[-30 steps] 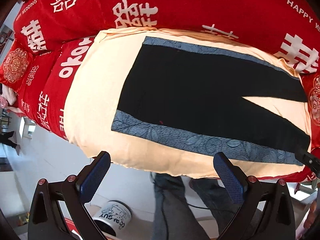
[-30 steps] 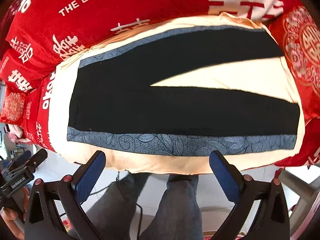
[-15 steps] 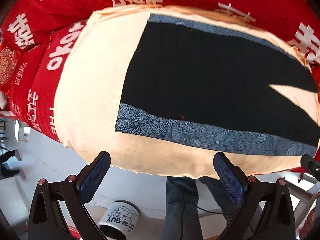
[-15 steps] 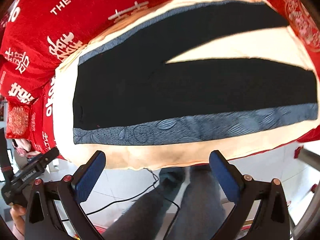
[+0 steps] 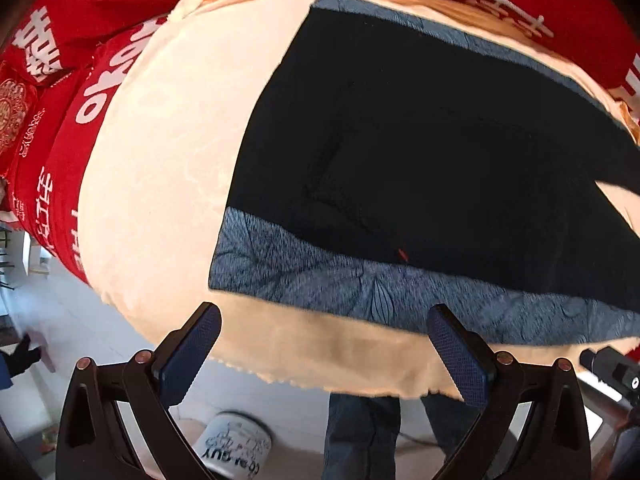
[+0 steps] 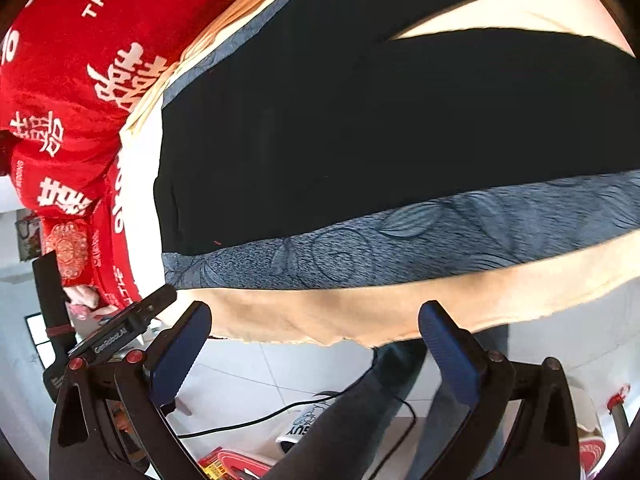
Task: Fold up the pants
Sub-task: 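Grasp the trouser leg hems with both grippers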
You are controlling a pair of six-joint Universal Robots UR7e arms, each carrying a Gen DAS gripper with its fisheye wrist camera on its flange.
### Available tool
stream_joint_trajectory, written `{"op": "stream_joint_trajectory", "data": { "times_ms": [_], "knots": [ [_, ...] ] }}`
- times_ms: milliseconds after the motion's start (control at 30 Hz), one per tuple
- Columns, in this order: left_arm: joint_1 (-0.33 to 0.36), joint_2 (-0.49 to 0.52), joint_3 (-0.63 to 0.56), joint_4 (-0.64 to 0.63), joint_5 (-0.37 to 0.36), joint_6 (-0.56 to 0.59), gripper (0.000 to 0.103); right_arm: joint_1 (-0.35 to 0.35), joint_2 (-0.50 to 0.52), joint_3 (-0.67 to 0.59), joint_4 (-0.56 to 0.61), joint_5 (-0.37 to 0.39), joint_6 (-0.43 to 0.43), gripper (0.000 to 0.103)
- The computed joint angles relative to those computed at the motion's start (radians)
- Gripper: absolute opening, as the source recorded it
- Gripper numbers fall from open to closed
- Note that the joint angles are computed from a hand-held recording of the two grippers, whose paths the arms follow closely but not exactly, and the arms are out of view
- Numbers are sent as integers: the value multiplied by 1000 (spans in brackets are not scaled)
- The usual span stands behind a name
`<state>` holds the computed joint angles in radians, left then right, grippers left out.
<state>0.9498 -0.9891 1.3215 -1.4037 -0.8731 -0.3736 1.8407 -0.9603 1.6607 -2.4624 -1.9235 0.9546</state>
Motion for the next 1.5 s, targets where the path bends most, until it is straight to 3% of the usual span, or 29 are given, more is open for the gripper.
{"op": "stream_joint_trajectory", "data": {
  "times_ms": [200, 267, 300, 333, 433, 700, 767, 800, 833, 933, 1000, 1033, 1067, 1133, 1200, 1233, 1400, 1500],
  "knots": [
    [53, -54, 85, -193, -86, 69, 103, -57, 39, 78, -252, 163, -83, 102],
    [73, -71, 98, -218, -120, 78, 103, -75, 61, 96, -309, 217, -94, 87],
    [82, -78, 101, -224, -135, 79, 103, -88, 76, 106, -337, 255, -96, 66],
    [94, -86, 102, -227, -157, 77, 103, -98, 90, 113, -358, 287, -92, 60],
    [129, -95, 91, -228, -214, 69, 103, -121, 134, 143, -471, 359, -88, 60],
    [172, -99, 103, -242, -305, 45, 103, -138, 207, 193, -740, 350, 5, 61],
    [181, -96, 100, -253, -362, 8, 103, -131, 214, 175, -755, 342, 5, 51],
    [184, -93, 97, -264, -389, -10, 103, -124, 212, 160, -743, 333, -8, 34],
    [189, -87, 91, -283, -422, -23, 103, -120, 210, 149, -744, 336, -18, 25],
    [198, -57, 75, -347, -490, -71, 103, -107, 194, 130, -764, 352, -48, 23],
    [201, -34, 63, -373, -490, -95, 100, -100, 178, 123, -749, 367, -85, 22],
    [198, -20, 57, -377, -471, -101, 80, -100, 171, 121, -743, 380, -100, 22],
    [194, -8, 44, -358, -450, -104, 74, -101, 165, 121, -734, 396, -115, 22],
    [185, -11, 50, -368, -430, -86, 67, -113, 140, 139, -692, 409, -149, 24],
    [174, -8, 50, -346, -399, -51, 59, -111, 114, 159, -630, 360, -158, 27],
    [173, -10, 52, -340, -396, -36, 59, -112, 97, 183, -617, 331, -154, 36],
    [171, 7, 20, -292, -403, -8, 59, -125, 9, 375, -753, 177, -19, 47],
    [172, 20, -5, -265, -406, -2, 59, -130, -16, 484, -932, 145, 70, 49]
  ]
}}
